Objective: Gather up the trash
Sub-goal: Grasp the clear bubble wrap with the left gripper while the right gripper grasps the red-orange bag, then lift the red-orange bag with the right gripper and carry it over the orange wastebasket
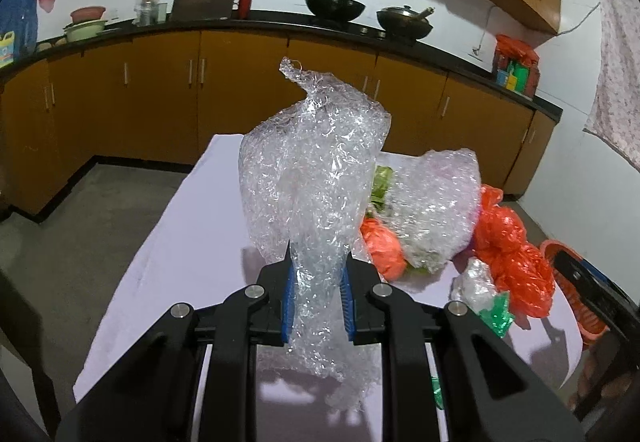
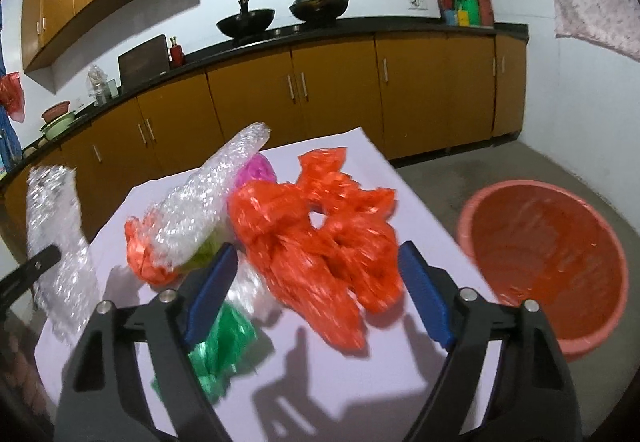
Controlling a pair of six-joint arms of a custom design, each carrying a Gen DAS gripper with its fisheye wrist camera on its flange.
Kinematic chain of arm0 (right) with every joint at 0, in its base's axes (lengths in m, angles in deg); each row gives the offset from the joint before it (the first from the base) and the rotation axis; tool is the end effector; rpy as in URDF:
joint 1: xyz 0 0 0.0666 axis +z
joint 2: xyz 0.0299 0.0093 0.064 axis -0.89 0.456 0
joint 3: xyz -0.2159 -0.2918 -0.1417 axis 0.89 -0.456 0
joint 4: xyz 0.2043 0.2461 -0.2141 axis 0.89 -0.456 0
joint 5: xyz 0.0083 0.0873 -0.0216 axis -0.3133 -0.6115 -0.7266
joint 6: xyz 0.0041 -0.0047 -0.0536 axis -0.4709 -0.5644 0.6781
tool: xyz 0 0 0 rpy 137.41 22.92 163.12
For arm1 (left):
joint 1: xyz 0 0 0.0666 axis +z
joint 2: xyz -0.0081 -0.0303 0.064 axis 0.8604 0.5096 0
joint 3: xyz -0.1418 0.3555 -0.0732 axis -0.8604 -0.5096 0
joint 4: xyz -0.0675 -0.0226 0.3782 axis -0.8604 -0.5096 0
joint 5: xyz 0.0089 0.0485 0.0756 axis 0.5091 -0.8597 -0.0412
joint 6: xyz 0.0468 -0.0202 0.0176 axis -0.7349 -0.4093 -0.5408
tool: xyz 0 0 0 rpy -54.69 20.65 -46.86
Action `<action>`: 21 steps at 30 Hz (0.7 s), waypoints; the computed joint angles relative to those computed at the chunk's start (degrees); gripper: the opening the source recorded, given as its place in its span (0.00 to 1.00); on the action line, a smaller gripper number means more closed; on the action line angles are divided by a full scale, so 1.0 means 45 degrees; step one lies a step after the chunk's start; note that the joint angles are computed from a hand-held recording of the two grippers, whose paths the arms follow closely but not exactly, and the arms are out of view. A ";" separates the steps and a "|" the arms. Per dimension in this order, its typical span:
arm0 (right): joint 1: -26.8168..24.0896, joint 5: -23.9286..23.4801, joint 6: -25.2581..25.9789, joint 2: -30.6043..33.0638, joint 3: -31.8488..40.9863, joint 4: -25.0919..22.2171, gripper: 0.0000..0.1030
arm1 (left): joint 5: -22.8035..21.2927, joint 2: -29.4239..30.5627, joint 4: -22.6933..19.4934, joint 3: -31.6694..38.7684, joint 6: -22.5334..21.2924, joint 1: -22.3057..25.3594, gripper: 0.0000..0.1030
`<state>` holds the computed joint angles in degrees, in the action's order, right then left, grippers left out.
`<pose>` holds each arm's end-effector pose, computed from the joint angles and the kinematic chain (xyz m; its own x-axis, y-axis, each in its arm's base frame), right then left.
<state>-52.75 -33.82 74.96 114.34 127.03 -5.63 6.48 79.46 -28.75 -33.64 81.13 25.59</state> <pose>0.4677 0.0980 0.3117 -0.5071 -0.2233 -0.8325 -0.5676 0.8133 0.1275 0.2569 -0.1391 0.2759 -0.3245 -0.4364 -0.8392 -0.5915 0.7859 -0.1800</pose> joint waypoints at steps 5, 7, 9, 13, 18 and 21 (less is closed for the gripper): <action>0.0823 0.0776 0.0226 0.1021 0.0840 -0.0345 0.78 | 0.0240 -0.0091 0.0240 -0.0236 0.0006 0.0438 0.18; 0.1042 0.1211 0.0560 0.1260 0.0920 -0.0329 0.78 | 0.0362 -0.0058 0.0362 -0.0296 -0.0034 0.0583 0.18; 0.1303 0.1777 0.0895 0.1572 0.1079 -0.0447 0.75 | 0.0434 0.0050 0.0512 -0.0324 -0.0076 0.0659 0.18; 0.1401 0.1708 0.1336 0.1982 0.1370 -0.1028 0.50 | 0.0648 0.0214 0.0830 -0.0330 -0.0248 0.0841 0.18; 0.1411 0.1266 0.1488 0.1621 0.1061 -0.0892 0.31 | 0.0600 0.0292 0.0998 -0.0366 -0.0241 0.0748 0.18; 0.1173 0.0529 0.1190 0.1244 0.0953 -0.0843 0.29 | 0.0476 0.0190 0.1022 -0.0412 -0.0229 0.0625 0.18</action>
